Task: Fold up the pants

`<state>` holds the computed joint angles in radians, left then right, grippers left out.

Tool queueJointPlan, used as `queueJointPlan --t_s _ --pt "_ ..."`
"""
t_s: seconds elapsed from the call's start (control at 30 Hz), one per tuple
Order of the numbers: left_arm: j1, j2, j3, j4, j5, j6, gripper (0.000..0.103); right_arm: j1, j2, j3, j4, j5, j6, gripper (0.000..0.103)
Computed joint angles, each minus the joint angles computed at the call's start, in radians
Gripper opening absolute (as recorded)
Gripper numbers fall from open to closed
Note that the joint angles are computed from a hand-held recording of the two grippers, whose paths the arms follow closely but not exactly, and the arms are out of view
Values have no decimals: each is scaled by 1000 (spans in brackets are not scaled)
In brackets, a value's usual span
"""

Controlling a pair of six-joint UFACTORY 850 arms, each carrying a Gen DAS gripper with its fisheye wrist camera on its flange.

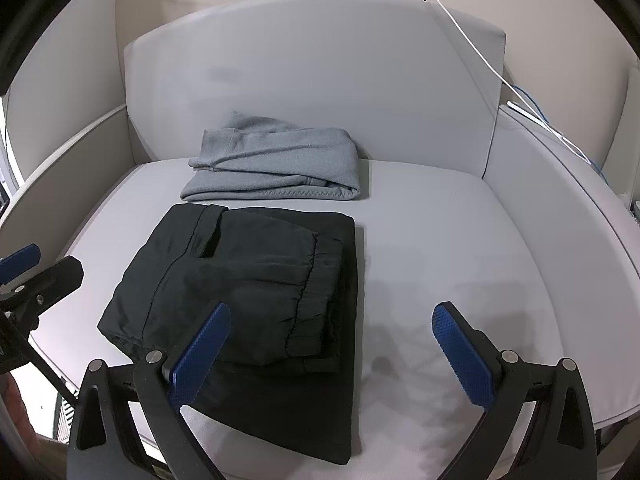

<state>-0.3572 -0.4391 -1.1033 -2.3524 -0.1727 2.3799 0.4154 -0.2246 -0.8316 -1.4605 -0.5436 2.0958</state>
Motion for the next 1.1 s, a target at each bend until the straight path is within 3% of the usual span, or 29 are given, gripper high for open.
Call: queueJointPlan --t_s 0.63,1.1 --pt "-8 7 9 -115 10 128 102 -1 -7 -5 22 -1 -29 103" --pt "-6 7 10 -119 9 135 102 -6 -13 -9 38 8 -59 103"
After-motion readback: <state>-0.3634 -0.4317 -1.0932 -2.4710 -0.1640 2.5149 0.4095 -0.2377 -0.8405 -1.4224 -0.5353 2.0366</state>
